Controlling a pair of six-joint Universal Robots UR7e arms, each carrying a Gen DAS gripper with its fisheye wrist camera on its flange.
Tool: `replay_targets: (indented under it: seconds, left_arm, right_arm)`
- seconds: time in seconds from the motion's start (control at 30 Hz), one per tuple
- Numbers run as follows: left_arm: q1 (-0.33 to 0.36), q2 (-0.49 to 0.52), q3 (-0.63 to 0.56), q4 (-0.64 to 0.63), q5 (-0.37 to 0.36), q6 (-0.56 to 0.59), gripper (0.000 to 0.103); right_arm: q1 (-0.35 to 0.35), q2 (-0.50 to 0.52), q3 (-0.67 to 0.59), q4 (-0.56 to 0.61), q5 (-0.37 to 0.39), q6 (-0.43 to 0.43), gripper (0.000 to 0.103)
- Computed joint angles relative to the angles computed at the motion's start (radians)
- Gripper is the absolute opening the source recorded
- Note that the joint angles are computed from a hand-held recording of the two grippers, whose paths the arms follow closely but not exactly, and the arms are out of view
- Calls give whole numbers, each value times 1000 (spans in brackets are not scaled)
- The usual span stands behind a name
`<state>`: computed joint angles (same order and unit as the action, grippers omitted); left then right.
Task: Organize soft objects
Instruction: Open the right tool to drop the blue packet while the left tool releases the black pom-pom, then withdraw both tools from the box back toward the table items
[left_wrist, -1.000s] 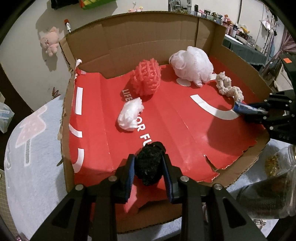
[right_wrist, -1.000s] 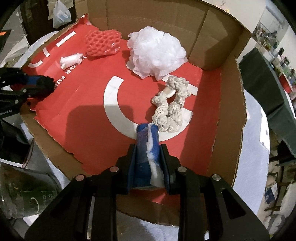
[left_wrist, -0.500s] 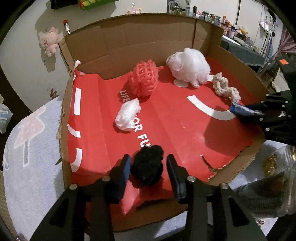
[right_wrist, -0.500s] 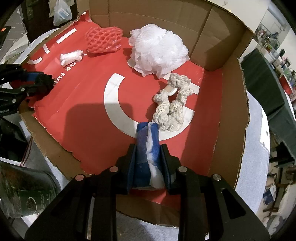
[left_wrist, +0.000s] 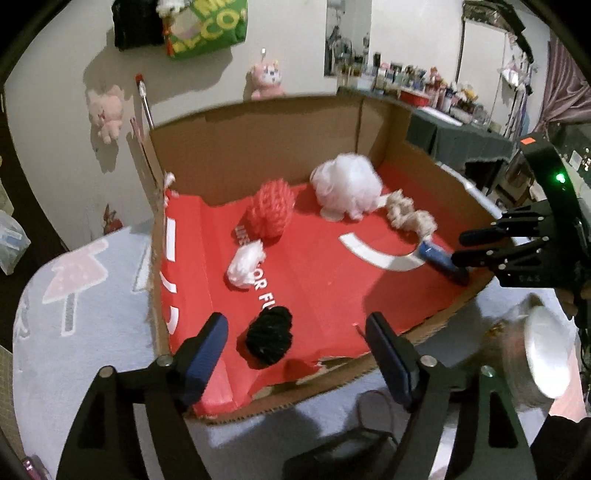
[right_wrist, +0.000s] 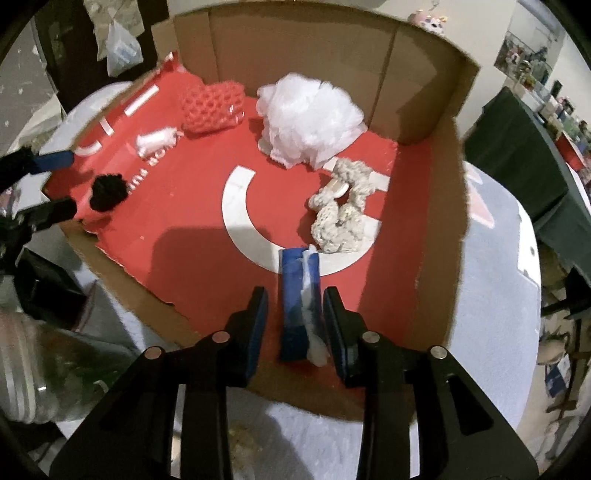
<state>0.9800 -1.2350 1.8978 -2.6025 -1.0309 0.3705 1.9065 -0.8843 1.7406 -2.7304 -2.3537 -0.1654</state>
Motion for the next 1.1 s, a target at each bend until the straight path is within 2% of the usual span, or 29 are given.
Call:
replay_targets:
  seconds: [0.1, 0.13, 0.17, 0.2, 0.23, 0.33, 0.5, 0.7, 0.9, 1.0, 1.1]
  left_arm:
    - [-22, -43, 43, -57, -12, 3, 88]
    - [-30, -55, 57, -74, -14, 3, 91]
    - [-43, -76, 82, -106, -16, 8, 92]
    - [-53, -91, 100, -129, -18, 12, 93]
    - [-57, -101, 109, -142, -21, 15, 96]
    - [-93, -157, 178, -224, -21, 25, 102]
    - [-140, -223, 273, -334, -3, 22, 103]
    - [-193, -301, 394, -451, 26, -9, 103]
    - [-241, -367, 497, -520, 68, -46, 103]
    - [-253, -398, 545, -522, 71, -86, 103]
    - [-264, -414, 591, -537, 85, -100, 103]
  right_arm:
    - [19, -30, 30, -44, 10, 4, 31]
    - [30, -42, 46, -72, 13, 0, 40]
    - [38, -50, 56, -92, 14, -3, 70]
    - [50, -59, 76, -141, 15, -20, 82]
    - [62, -65, 94, -194, 16, -45, 88]
    - [107, -77, 141, -312, -6, -90, 88]
    - [174, -94, 211, -472, -22, -106, 88]
    - [256, -82, 290, -682, -84, -140, 89]
    - [337, 13, 340, -1017, -196, -265, 89]
    - [352, 46, 366, -1127, -214, -275, 89]
    - [353, 65, 404, -1172, -216, -233, 89]
